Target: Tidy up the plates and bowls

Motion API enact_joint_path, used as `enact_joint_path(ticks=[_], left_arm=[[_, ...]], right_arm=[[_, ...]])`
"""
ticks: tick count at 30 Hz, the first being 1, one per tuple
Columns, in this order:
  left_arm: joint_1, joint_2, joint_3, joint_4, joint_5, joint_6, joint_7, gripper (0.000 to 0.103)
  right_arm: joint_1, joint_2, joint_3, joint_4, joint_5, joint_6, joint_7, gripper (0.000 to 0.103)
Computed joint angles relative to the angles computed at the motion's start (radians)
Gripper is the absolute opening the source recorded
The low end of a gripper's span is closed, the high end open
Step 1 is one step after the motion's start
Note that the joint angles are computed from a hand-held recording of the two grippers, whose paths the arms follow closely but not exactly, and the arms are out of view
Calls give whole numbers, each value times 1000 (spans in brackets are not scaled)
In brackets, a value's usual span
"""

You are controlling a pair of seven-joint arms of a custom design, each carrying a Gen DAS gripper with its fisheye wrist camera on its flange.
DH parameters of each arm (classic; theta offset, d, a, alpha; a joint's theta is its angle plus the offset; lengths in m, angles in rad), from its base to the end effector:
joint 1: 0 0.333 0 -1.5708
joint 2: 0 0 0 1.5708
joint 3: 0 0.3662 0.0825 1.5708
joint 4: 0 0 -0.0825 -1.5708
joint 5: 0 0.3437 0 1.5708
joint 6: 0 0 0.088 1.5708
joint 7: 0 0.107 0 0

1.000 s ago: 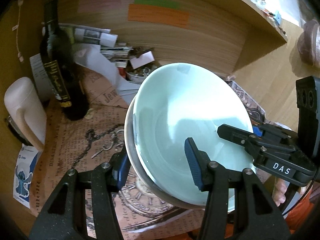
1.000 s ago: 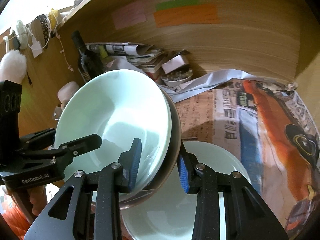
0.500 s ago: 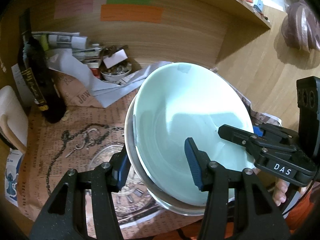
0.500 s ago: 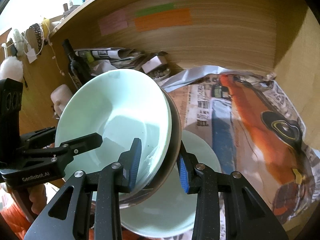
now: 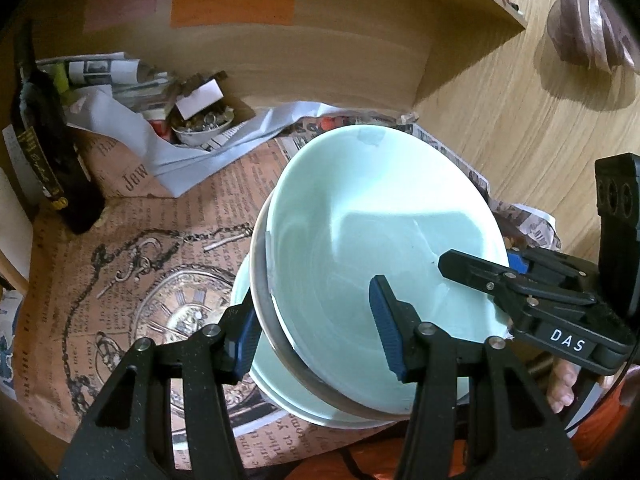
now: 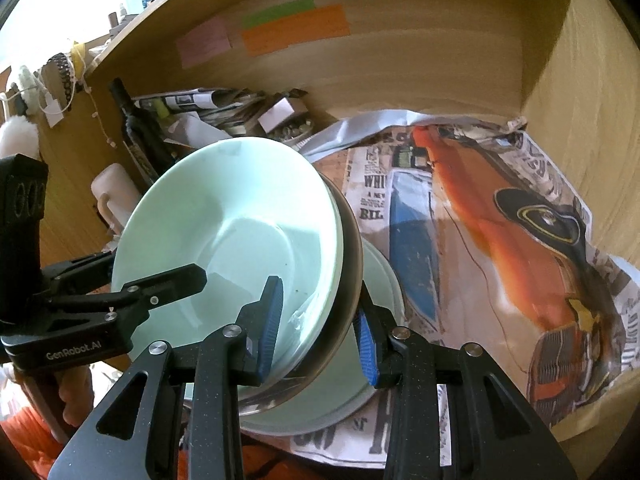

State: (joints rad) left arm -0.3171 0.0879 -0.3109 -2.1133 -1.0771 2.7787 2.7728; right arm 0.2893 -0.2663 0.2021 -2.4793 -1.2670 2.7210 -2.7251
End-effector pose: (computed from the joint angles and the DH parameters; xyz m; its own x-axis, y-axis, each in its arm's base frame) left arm 0.4776 -0.2924 0.4954 -0.8114 -0.5671 0.1416 -0.4758 0.5001 -0.7236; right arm 0.3534 0.2351 0.4927 -0.2817 -0.9275 -0.2459 -0.5639 0.3674 -0.7396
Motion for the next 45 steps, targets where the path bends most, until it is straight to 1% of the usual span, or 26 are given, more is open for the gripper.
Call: enact_joint_path(ticks=[5,11,14,18,23,25,28,33,34,35,36,37,38,43,45], left_arm=[[-7,10,-1,-3,39,4,-41,52],[-7,36,-5,0,114,10,-112,52],[-4,41,-12,-2,122,26,-117,52],[2,47,-18,3,128,23,-120,52],[5,54,-22,8,135,31,-115,52],[9,61,-21,18,143,18,-126,52],[18,67,-22,30,141,-6,-123,52],[23,70,-30,31,112,8,-85,52],[23,70,-33,30,97,20,-68,52],[22,68,-39,26,76,40,-45,52],[18,67,-47,21,43,85,-12,52],[17,64,-51,17,22,104,8,52],[18,64,-56,18,-5,115,33,52],[7,61,-52,17,-25,157,52,52],[9,53,-53,13,-45,168,69,52]], right_arm=[[-5,8,-11,-16,2,31,11,31],[-18,25,-24,-25,4,75,10,31],[-25,28,-26,-24,-4,87,18,31],[-28,28,-25,-24,-4,88,13,31],[-40,36,-32,-23,-34,120,54,31],[-45,38,-36,-23,-57,134,76,32],[-42,39,-36,-19,-62,123,67,33],[-38,38,-34,-14,-86,102,63,36],[-35,37,-32,-13,-90,90,64,36],[-30,34,-22,-11,-92,57,65,36],[-24,33,-19,-9,-85,36,57,36],[-19,32,-19,-8,-83,20,49,37],[-16,31,-19,-8,-94,16,59,38],[-5,25,-26,-10,-116,-2,93,47],[1,12,-22,-12,-123,-21,101,48]])
